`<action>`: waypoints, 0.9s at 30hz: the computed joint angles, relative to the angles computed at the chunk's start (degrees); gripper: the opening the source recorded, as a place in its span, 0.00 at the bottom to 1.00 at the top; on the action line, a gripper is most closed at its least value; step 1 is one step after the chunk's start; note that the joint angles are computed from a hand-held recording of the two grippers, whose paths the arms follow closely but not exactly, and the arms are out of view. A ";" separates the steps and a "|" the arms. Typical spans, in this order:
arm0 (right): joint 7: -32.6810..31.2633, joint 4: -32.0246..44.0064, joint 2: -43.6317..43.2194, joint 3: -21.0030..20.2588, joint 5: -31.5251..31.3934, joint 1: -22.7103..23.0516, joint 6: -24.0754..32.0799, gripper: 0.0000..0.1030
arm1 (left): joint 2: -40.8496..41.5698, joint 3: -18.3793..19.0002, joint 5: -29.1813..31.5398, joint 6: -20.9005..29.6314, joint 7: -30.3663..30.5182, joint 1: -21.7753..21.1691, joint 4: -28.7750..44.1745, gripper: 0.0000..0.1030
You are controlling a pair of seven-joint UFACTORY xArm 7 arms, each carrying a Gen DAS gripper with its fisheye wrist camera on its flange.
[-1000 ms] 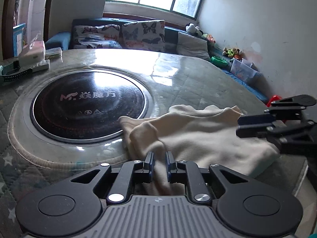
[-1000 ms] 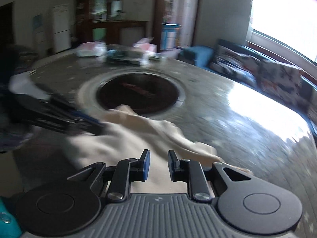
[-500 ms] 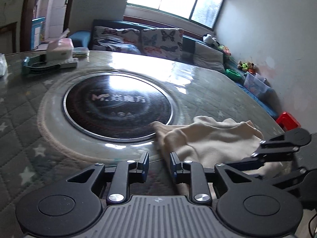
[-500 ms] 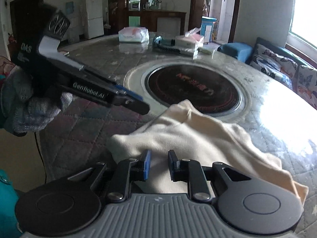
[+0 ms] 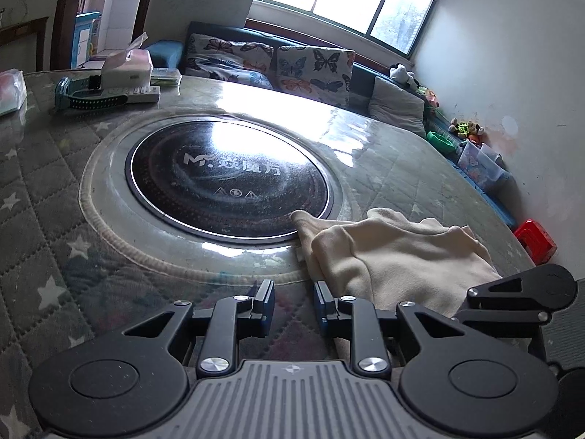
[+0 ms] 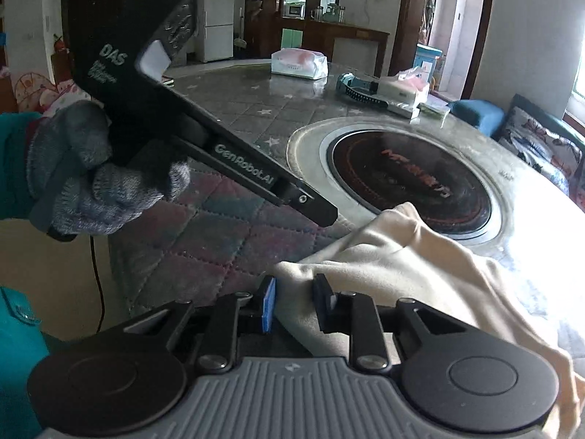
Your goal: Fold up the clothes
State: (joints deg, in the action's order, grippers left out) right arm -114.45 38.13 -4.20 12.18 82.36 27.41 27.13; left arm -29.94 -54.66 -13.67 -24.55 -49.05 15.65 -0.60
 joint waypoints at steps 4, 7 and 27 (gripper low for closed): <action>-1.74 -0.68 -1.49 0.28 0.46 0.45 -0.77 0.26 | 0.17 1.38 0.13 0.47 -0.54 -1.08 -0.04 0.33; -5.36 -1.63 -3.03 0.42 2.03 1.21 -1.60 0.37 | 0.51 2.48 -0.03 0.42 -0.84 -1.94 0.04 0.33; -3.19 1.30 -0.60 -0.46 6.32 -0.46 0.77 0.11 | 13.40 26.53 -1.08 -10.01 -7.59 -20.35 1.41 0.47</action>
